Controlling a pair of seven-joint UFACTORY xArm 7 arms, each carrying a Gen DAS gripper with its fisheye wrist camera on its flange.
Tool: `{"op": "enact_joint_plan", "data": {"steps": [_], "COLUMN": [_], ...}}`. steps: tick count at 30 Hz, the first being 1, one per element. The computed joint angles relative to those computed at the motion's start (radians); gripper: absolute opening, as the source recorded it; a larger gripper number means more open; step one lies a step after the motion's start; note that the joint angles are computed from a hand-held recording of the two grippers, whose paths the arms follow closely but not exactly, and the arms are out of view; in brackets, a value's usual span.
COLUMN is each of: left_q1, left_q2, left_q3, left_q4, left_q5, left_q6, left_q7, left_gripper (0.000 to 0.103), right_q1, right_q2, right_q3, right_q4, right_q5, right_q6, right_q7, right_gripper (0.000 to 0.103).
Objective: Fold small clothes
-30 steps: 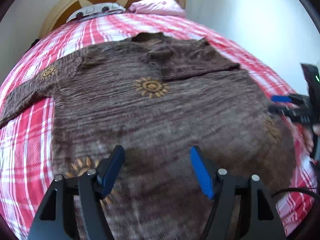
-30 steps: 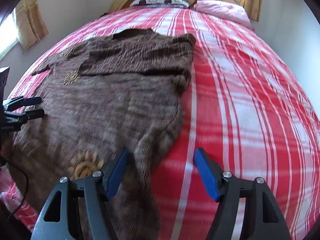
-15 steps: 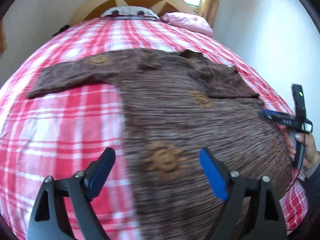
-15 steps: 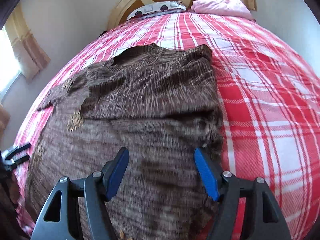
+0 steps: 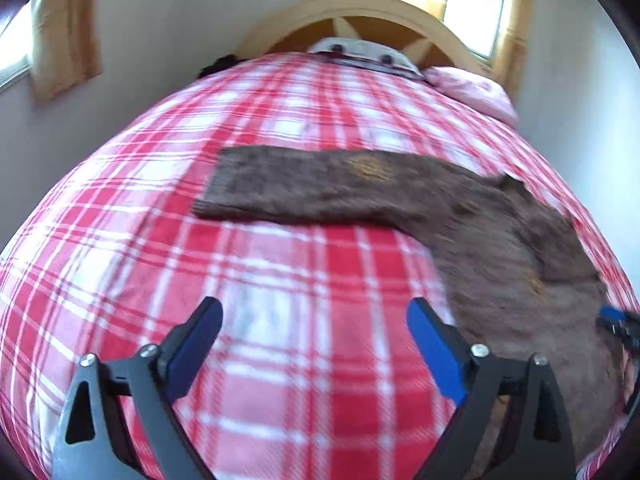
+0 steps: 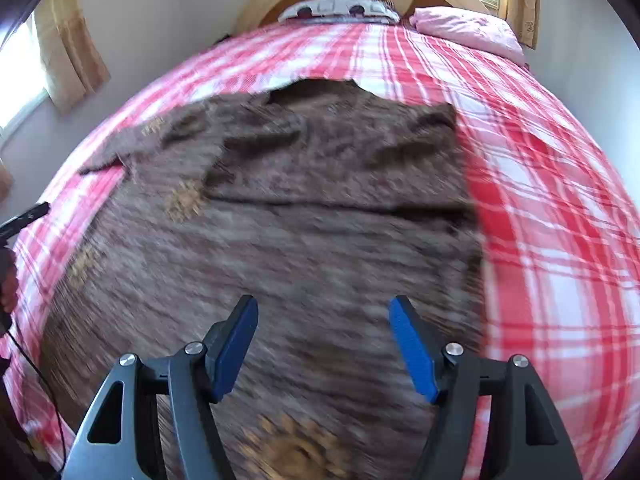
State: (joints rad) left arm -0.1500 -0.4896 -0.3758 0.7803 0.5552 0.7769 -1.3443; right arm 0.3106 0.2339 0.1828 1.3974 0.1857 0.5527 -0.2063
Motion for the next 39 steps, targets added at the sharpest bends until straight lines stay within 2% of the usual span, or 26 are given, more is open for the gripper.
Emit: {"op": "enact_joint_plan", "data": {"steps": [3,7,11,17,23,28,32,34,37,39], "left_q1": [0.031,0.03,0.023,0.011,0.01,0.021,0.051,0.065,0.079,0.092], "left_q2": [0.044,0.072,0.1,0.146,0.176,0.179,0.169,0.18,0.2,0.218], "left_q3": [0.005,0.032,0.049,0.084,0.124,0.153,0.18,0.194,0.214,0.215], "left_q4": [0.031,0.045,0.058,0.079,0.085,0.073,0.053,0.052,0.049,0.054], "left_q5": [0.022,0.039,0.078,0.094,0.08,0.054,0.036,0.015,-0.038,-0.062], "left_q6": [0.072,0.114,0.114,0.104,0.077,0.041,-0.038,-0.083,-0.166,-0.194], "left_q7": [-0.007,-0.009,-0.002,0.027,0.049,0.061,0.06,0.066,0.079,0.071], "left_gripper": [0.097,0.097,0.097,0.097,0.097,0.097,0.097,0.096,0.095,0.092], "right_q1": [0.022,0.112,0.165,0.163,0.176,0.154,0.145,0.137,0.123,0.122], "right_q2": [0.051,0.07,0.009,-0.104,-0.147,-0.179,-0.204,-0.215,-0.223,-0.218], "right_q3": [0.021,-0.015,-0.036,-0.033,-0.031,-0.001,0.014,0.022,0.027,0.031], "right_q4": [0.049,0.036,-0.062,-0.232,-0.286,-0.323,-0.348,-0.347,-0.346,-0.344], "right_q5": [0.021,-0.132,-0.291,-0.423,-0.659,-0.623,-0.612,-0.523,-0.301,-0.25], "right_q6": [0.008,-0.049,-0.091,-0.167,-0.168,-0.158,-0.149,-0.139,-0.164,-0.199], "right_q7": [0.008,0.118,0.196,0.293,0.494,0.47,0.446,0.369,0.239,0.22], "right_gripper": [0.069,0.069,0.069,0.069,0.069,0.069,0.069,0.069,0.069,0.069]}}
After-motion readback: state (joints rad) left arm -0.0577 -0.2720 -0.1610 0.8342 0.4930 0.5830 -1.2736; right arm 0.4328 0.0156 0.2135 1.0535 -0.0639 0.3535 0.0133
